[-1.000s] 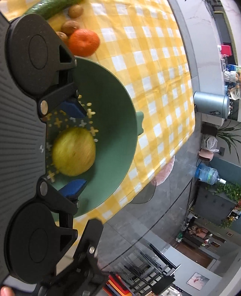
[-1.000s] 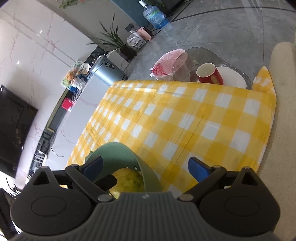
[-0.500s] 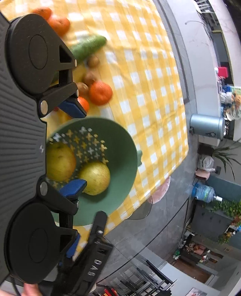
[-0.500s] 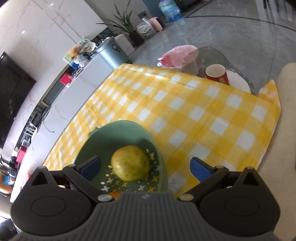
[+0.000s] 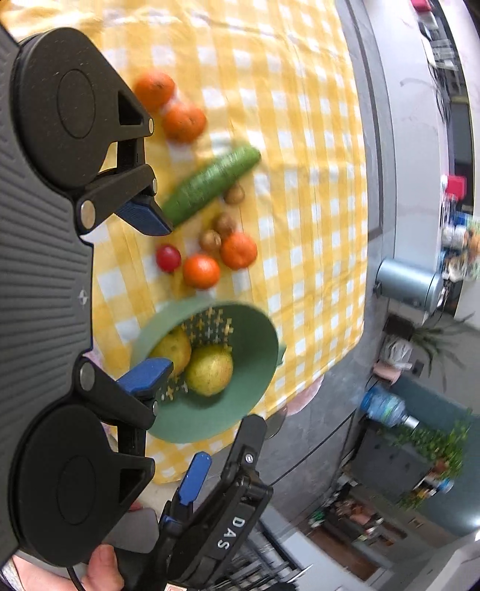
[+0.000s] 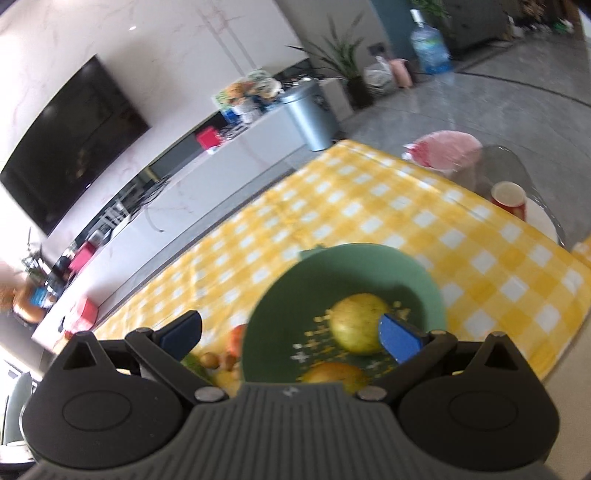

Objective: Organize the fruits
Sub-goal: 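Grasp an orange beside the cucumber with the right gripper while the left gripper approaches another orange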

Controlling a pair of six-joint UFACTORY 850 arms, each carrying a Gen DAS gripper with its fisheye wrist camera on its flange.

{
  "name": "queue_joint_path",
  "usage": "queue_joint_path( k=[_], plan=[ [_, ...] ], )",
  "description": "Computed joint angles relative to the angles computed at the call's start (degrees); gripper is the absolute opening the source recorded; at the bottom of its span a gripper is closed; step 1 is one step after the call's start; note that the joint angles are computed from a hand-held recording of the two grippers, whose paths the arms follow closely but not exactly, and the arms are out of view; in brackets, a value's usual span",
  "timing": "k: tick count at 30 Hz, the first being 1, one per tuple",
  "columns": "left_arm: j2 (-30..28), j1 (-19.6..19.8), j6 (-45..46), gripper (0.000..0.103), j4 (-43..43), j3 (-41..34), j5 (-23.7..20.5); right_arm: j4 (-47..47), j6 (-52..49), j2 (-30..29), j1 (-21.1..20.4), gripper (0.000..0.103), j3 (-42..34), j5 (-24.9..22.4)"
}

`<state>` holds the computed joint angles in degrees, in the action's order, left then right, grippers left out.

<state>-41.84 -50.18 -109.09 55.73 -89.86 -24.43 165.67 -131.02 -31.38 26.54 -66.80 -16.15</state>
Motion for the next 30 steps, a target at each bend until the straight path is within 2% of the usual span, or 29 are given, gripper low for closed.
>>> queue_joint_path(
  k=[3,5,7,10,15,18,21,23,25,30],
  plan=[
    [2.35,-0.53,-5.17,0.089,2.77,3.59,-2.00,-1.90,0.90,0.62,1.12,0.099,0.16,-1.12],
    [3.22,-1.71,-8.86,0.089,4.10,4.94,-7.84,-3.55,2.86,0.87,1.78,0.099,0.35,-2.79],
    [3.87,-2.92,-12.19,0.089,5.23,6.14,-13.90,-6.66,8.77,1.07,2.18,0.099,1.18,-7.45],
    [5.45,-2.85,-15.11,0.089,5.30,9.26,-15.99,-14.79,18.12,0.60,3.08,0.099,1.13,-14.00],
    [7.49,-2.71,-19.51,0.089,5.99,14.59,-20.97,-15.62,18.05,-1.98,7.47,0.099,-2.81,-12.71],
    [9.07,-2.63,-22.46,0.089,8.55,18.71,-20.99,-19.02,20.92,-5.16,9.46,0.096,-6.58,-10.41],
    [10.16,-3.07,-31.82,0.089,15.95,23.15,-21.88,-18.88,19.89,-8.91,11.38,0.086,-10.52,-7.05],
    [10.65,-2.51,-34.13,0.088,19.78,25.41,-19.90,-21.24,21.78,-11.64,12.14,0.076,-13.00,-5.33],
    [10.61,-1.59,-36.57,0.088,21.78,26.65,-17.43,-26.79,27.27,-14.39,12.32,0.071,-15.63,-4.19],
    [10.08,-0.10,-42.93,0.088,29.26,28.71,-12.36,-37.87,38.94,-20.35,12.34,0.068,-20.98,-3.58]
  ],
)
